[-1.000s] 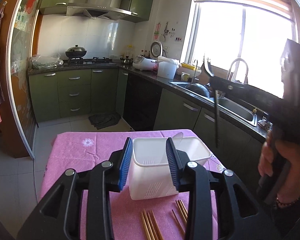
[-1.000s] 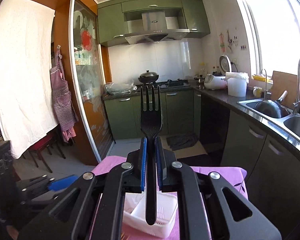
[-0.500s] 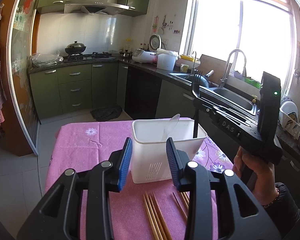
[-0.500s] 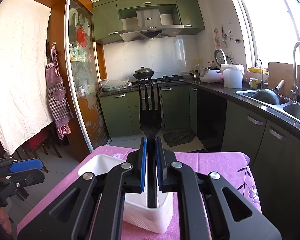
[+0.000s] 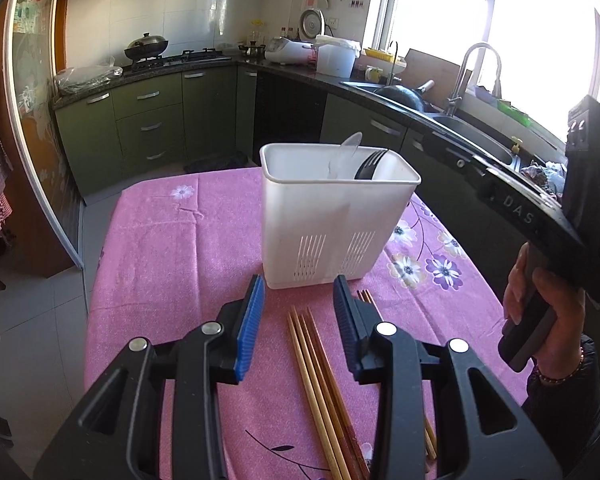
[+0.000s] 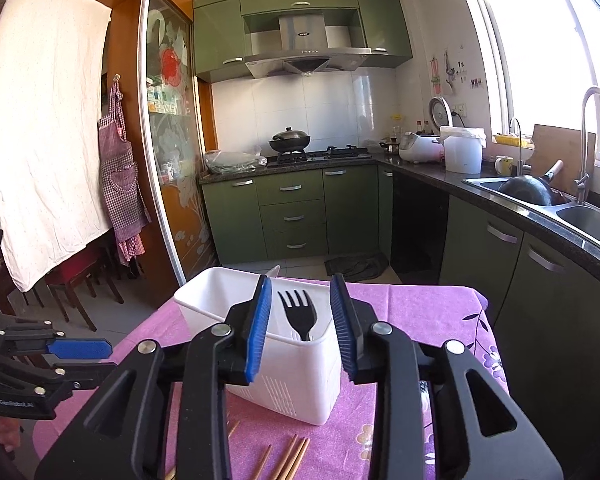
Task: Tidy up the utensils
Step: 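Grasp a wooden chopstick with the left tool while the right tool approaches the chopsticks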
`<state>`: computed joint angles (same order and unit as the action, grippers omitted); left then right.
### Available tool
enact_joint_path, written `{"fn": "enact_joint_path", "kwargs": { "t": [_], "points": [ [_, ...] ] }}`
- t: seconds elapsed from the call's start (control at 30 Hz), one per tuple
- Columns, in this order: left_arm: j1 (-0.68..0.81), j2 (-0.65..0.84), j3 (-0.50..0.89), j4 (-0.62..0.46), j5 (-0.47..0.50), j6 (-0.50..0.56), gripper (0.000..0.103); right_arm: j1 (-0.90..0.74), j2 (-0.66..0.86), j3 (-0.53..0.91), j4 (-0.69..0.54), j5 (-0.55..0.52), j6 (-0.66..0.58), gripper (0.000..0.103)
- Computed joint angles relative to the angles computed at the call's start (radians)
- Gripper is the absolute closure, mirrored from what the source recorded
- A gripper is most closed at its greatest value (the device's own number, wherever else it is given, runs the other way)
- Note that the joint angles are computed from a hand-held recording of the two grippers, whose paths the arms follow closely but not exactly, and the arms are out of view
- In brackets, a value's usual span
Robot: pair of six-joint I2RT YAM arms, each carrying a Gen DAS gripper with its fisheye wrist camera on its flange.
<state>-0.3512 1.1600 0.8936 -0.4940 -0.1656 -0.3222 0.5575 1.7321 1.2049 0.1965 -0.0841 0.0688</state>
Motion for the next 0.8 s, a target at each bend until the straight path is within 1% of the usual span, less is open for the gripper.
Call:
{"fn": "enact_joint_path", "kwargs": {
  "t": [0.1, 0.2, 0.3, 0.33, 0.37, 0.4, 0.57, 0.8],
  "points": [
    [0.004, 0.039, 0.005, -0.045, 0.049, -0.019, 0.069, -0.004, -0.096, -0.096, -0.004, 0.009, 0.007, 0.073],
    [0.021, 0.121, 0.019, -0.087, 0.116, -0.038, 0.069, -0.013, -0.163, -0.156, -0.072, 0.012, -0.003, 0.073],
    [0.033, 0.229, 0.047, -0.114, 0.161, -0.052, 0.069, -0.031, -0.192, -0.185, -0.159, -0.001, -0.011, 0.073],
    [0.037, 0.258, 0.053, -0.12, 0.175, -0.056, 0.07, -0.041, -0.2, -0.201, -0.168, -0.014, -0.01, 0.073],
    [0.04, 0.288, 0.063, -0.129, 0.183, -0.058, 0.075, -0.049, -0.206, -0.217, -0.173, -0.022, -0.012, 0.073],
    [0.04, 0.315, 0.075, -0.137, 0.188, -0.058, 0.077, -0.054, -0.209, -0.226, -0.185, -0.023, -0.018, 0.073],
    [0.039, 0.42, 0.127, -0.181, 0.214, -0.071, 0.083, -0.084, -0.215, -0.295, -0.167, -0.062, -0.024, 0.073],
    [0.014, 0.476, 0.159, -0.211, 0.166, -0.084, 0.088, -0.102, -0.196, -0.287, -0.178, -0.098, -0.014, 0.073]
  ]
}}
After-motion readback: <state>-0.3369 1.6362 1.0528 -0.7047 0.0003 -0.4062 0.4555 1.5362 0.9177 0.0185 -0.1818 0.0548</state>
